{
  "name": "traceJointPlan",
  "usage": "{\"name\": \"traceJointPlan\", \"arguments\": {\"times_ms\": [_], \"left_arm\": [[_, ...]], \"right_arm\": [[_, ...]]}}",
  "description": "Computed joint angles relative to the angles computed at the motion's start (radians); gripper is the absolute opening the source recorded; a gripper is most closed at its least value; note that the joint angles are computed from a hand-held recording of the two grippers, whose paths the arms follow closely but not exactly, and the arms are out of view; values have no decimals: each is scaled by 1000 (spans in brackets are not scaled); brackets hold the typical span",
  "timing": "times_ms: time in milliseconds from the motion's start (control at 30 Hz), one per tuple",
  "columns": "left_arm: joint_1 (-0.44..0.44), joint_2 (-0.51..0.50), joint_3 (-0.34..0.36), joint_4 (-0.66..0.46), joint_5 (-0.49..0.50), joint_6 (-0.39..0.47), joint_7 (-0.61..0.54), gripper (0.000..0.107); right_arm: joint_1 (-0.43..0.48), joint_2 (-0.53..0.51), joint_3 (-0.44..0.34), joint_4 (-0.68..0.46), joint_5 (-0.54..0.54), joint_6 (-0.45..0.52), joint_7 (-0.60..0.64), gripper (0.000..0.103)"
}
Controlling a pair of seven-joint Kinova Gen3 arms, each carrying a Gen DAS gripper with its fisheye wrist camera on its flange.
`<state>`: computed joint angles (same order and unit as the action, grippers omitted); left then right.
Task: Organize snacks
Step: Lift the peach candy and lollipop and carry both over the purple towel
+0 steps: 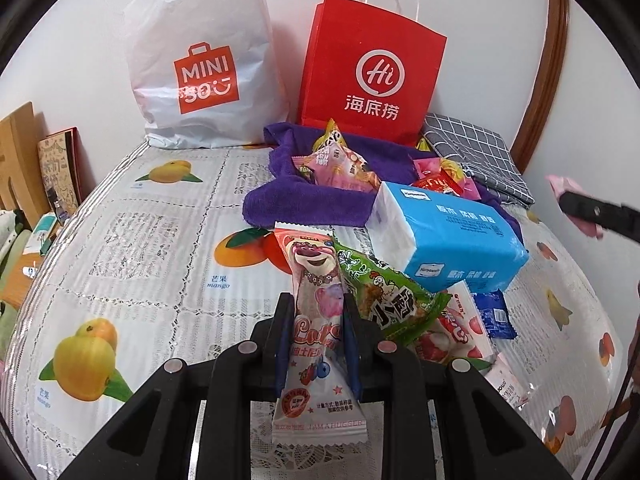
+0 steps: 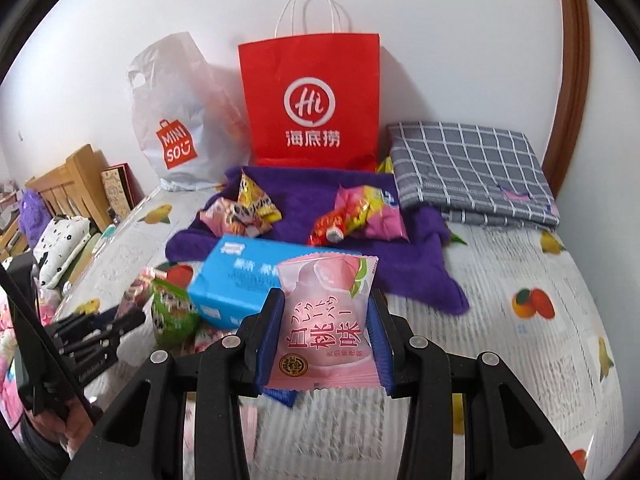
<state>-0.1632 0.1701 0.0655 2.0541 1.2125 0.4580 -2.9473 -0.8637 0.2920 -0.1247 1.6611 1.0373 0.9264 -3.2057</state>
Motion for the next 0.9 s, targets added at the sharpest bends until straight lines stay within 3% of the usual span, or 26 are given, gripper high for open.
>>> {"name": "traceJointPlan", "arguments": {"times_ms": [133, 233, 367, 633, 900], "left_arm": [[-4, 1, -1, 1, 6, 0, 8, 22], [-8, -6, 0, 16, 74, -18, -45, 22], [-3, -5, -16, 18, 117, -16, -66, 22], [4, 12, -16, -3, 51, -23, 23, 22], [-5, 26, -3, -23, -5, -19, 89, 22]], "right_arm": [[19, 17, 15, -39, 7, -20, 26, 41], [28, 43, 34, -85, 6, -8, 51, 41], [70, 63, 59, -130, -31, -70, 97, 41], [138, 133, 125, -237, -142, -138, 239, 41], [220, 173, 170, -204, -291, -258, 294, 41]]}}
